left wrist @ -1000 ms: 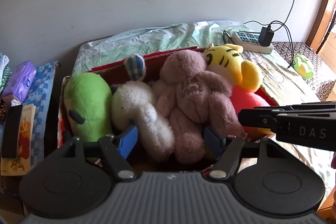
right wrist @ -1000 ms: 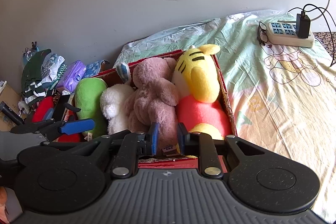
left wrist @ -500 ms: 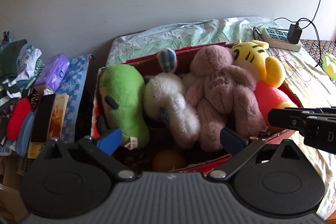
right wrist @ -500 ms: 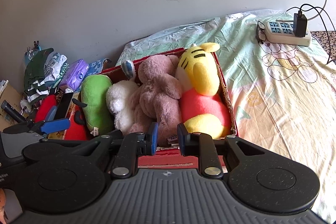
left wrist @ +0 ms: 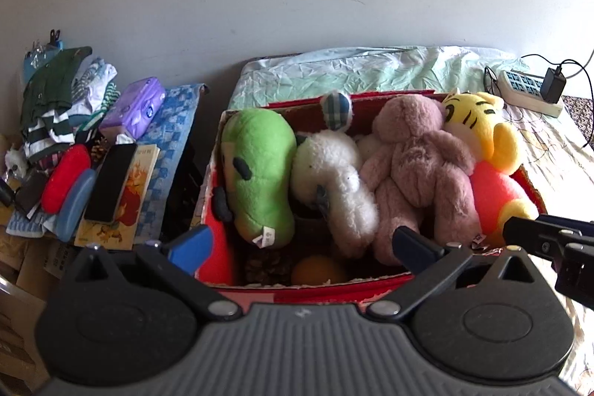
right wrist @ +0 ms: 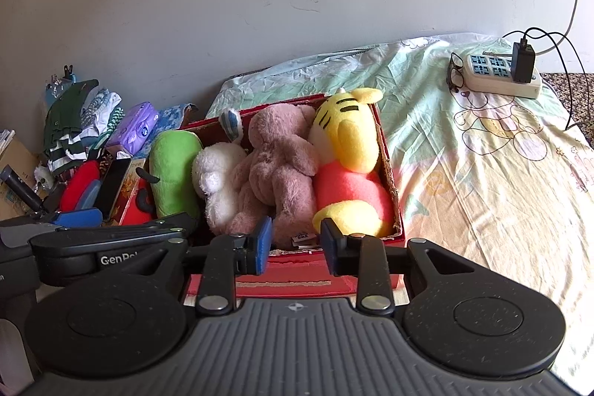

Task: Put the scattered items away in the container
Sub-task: 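Withdraw both grippers up and back from the red box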

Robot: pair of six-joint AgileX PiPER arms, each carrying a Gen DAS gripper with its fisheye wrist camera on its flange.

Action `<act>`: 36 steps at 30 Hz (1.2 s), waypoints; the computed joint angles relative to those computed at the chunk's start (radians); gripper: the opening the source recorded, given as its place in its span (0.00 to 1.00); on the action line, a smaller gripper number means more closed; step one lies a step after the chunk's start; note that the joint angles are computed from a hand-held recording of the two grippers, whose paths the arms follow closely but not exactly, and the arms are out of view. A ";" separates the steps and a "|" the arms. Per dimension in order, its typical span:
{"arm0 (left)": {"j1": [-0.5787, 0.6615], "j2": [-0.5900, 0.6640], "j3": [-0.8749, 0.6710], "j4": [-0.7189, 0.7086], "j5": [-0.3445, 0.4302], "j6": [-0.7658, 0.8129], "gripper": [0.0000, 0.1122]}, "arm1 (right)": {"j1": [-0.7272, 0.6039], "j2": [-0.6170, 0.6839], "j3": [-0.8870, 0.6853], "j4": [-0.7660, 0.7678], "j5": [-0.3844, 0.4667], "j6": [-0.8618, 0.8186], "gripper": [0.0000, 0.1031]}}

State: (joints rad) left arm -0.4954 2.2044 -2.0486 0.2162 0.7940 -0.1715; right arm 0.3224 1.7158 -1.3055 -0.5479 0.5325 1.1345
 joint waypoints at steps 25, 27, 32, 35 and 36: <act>-0.152 -0.096 0.120 0.223 0.210 -0.438 0.91 | -0.105 -0.100 0.070 0.320 -0.010 -0.486 0.63; -0.166 -0.100 0.132 0.243 0.224 -0.468 0.91 | -0.101 -0.101 0.070 0.319 0.005 -0.503 0.67; -0.197 -0.103 0.151 0.283 0.264 -0.519 0.91 | -0.110 -0.114 0.092 0.366 0.007 -0.567 0.72; -0.210 -0.101 0.160 0.301 0.289 -0.536 0.91 | -0.103 -0.117 0.106 0.323 0.006 -0.528 0.74; -0.211 -0.102 0.165 0.301 0.293 -0.536 0.91 | -0.100 -0.117 0.110 0.310 0.007 -0.515 0.74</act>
State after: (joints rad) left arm -0.7064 2.1025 -1.8836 0.5174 1.0869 -0.7079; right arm 0.2227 1.5992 -1.1957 -0.2379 0.5393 0.6192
